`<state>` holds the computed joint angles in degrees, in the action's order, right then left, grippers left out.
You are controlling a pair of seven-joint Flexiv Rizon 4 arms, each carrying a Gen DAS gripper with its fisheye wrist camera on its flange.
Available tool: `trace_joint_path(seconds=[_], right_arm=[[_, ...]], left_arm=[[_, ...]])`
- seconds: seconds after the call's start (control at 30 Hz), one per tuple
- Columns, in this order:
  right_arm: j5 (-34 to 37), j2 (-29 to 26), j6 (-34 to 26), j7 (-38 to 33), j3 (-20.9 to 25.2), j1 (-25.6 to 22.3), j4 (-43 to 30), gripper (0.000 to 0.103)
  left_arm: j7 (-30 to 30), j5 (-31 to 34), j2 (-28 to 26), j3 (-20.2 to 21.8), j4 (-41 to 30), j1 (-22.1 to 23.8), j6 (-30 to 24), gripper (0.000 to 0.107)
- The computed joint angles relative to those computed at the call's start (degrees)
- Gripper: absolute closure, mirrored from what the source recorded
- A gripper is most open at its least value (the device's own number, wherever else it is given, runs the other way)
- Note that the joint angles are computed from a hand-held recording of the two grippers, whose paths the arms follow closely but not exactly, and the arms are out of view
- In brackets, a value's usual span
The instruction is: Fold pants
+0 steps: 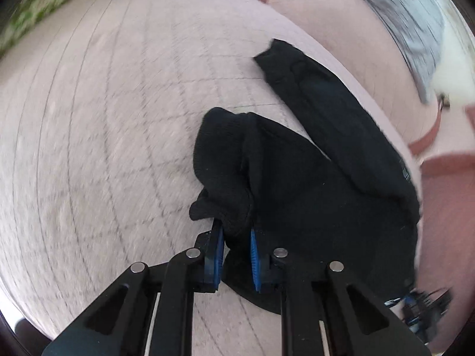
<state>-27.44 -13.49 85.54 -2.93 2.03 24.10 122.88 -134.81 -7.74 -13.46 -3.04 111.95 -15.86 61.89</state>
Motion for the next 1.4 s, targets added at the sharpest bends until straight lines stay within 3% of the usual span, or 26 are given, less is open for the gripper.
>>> trace_joint_path(seconds=[0.1,0.33,0.5,0.6,0.7,0.77,0.8,0.83,0.9,0.93,1.0,1.17,1.23,1.37,1.4], right_arm=[[-4.21,2.27,4.14,4.18,-3.76,1.6,3.92,0.091],[-10.03,6.97,8.87,8.62,-5.51,2.22,9.5,0.092],[-9.8,9.72,10.77,8.93,-1.95,-1.47,12.89,0.092],[-1.34,11.63,8.54,2.74,3.99,-4.79,14.33,0.092],[7.52,12.84,5.51,-3.8,8.02,-5.94,15.11,0.092],[13.2,13.18,5.02,-6.61,9.66,-6.16,15.5,0.087],[12.32,13.77,5.16,-4.95,9.65,-6.53,16.24,0.087],[11.39,14.52,5.33,-3.56,9.71,-7.02,16.85,0.08],[3.17,17.48,0.8,2.47,10.23,-9.76,17.42,0.077],[-1.62,19.23,-2.25,4.32,10.75,-11.43,17.14,0.077],[-4.77,20.66,-5.48,3.95,11.3,-12.59,15.87,0.077],[-4.9,17.37,-9.95,-5.6,10.74,-10.52,8.13,0.067],[-1.26,14.09,-10.3,-12.38,10.11,-8.66,3.92,0.065],[4.89,4.78,-11.6,-26.03,9.19,-6.03,-7.45,0.043],[7.7,2.34,-12.36,-29.88,9.55,-6.01,-10.56,0.042]], left_arm=[[-0.72,-2.04,2.22,-0.32,2.36,0.0,0.6,0.092],[-4.62,0.74,6.63,-0.57,4.43,-1.29,-1.84,0.092],[-3.24,-1.98,10.34,-1.41,8.54,-1.28,-1.2,0.092],[-3.03,-1.46,11.88,-1.94,10.78,-1.74,-2.06,0.091],[-6.76,4.83,13.7,-1.84,10.98,-1.61,-6.87,0.091],[-5.65,2.03,16.69,-1.48,14.22,-1.9,-6.05,0.091],[-5.31,1.66,18.31,-1.38,15.27,-1.86,-5.45,0.091],[-6.16,3.4,20.01,-1.54,15.58,-1.43,-5.69,0.091],[-9.65,11.95,23.7,-3.0,13.54,0.79,-10.19,0.086],[-10.2,15.05,25.75,-3.46,13.32,1.58,-12.22,0.079],[-10.41,20.56,26.96,-5.18,10.48,3.56,-15.68,0.066],[-6.13,22.3,19.95,-5.77,2.46,4.99,-15.98,0.049],[-1.82,21.41,14.88,-5.0,-1.99,4.94,-14.57,0.046],[3.51,22.0,3.26,-4.02,-14.06,4.52,-16.01,0.042],[5.78,20.31,-0.16,-3.78,-17.1,4.97,-15.73,0.042]])
